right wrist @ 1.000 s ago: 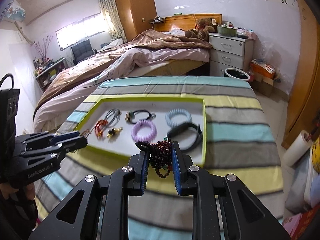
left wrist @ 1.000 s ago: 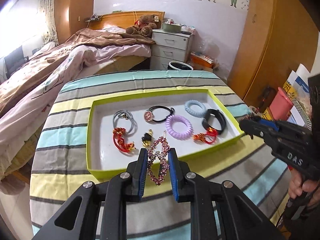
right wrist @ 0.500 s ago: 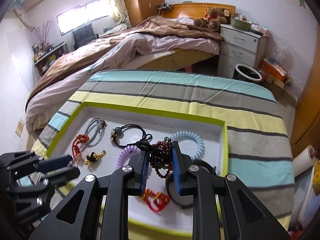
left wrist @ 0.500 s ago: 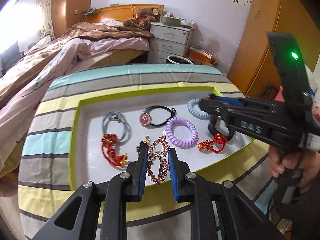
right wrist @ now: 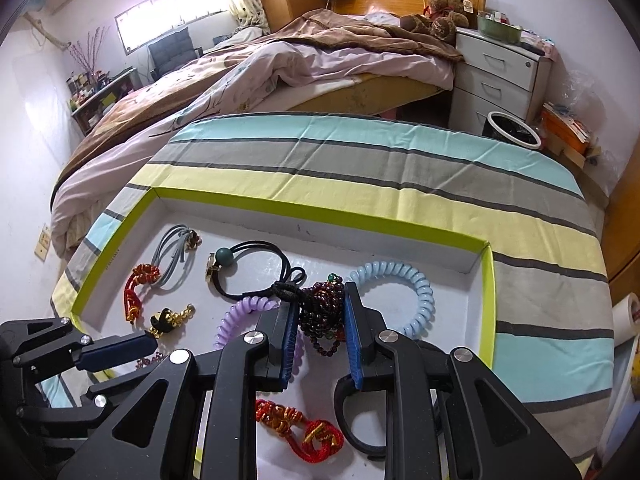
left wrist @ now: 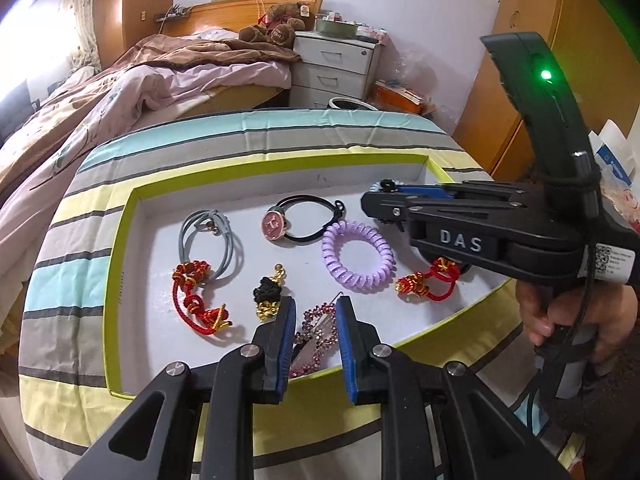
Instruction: Organize jewelry
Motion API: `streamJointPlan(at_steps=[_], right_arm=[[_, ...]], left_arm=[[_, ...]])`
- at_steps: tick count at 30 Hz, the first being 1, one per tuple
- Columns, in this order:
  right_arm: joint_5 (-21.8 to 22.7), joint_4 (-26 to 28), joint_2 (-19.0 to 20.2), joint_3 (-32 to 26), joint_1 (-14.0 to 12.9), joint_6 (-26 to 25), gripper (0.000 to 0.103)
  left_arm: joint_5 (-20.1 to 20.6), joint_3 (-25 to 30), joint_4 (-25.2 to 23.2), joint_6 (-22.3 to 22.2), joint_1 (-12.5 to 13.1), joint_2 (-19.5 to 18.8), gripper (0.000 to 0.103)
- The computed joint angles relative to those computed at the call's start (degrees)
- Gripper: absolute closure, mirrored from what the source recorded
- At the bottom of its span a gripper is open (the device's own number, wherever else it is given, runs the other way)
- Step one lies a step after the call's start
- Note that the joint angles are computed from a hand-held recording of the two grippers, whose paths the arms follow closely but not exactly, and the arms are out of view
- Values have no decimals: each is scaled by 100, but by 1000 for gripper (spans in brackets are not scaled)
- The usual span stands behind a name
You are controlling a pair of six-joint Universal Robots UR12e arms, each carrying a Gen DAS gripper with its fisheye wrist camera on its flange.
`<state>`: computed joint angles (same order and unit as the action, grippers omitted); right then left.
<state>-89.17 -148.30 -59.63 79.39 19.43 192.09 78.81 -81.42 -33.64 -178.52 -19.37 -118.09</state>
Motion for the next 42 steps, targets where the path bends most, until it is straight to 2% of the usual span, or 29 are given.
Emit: streamJointPlan(at_steps=[12, 17, 23, 26, 28, 32, 39, 40, 41, 42], right_arm=[[-128, 58, 18, -33, 20, -43, 79], [-111, 47, 25, -46, 7, -32, 72], [-131, -26, 6, -18, 12, 21, 71], [-153, -102, -26, 32, 21, 55, 71], [-141, -188, -58, 83, 20, 92, 71], [-177, -413, -163, 220, 39, 177, 70], [-347, -857, -410, 557, 129, 348, 69], [-417, -908, -449, 604, 156, 365, 67], [-483, -979, -492, 661, 186, 385, 57], [-515, -1051, -523, 709, 205, 405, 54]], left_arm=[[12, -6, 11, -63, -10, 1, 82], [-15, -11, -10, -102, 5, 9, 82], [18, -8, -15, -100, 2, 12, 82], [23, -45, 47, -135, -3, 41, 76], [52, -83, 111, -147, -11, 69, 69], [170, -172, 242, -222, -34, 144, 67], [461, -389, 515, -331, -90, 323, 54], [649, -434, 563, -367, -122, 360, 53], [726, -454, 587, -362, -135, 377, 53], [791, -502, 635, -391, -144, 412, 53]])
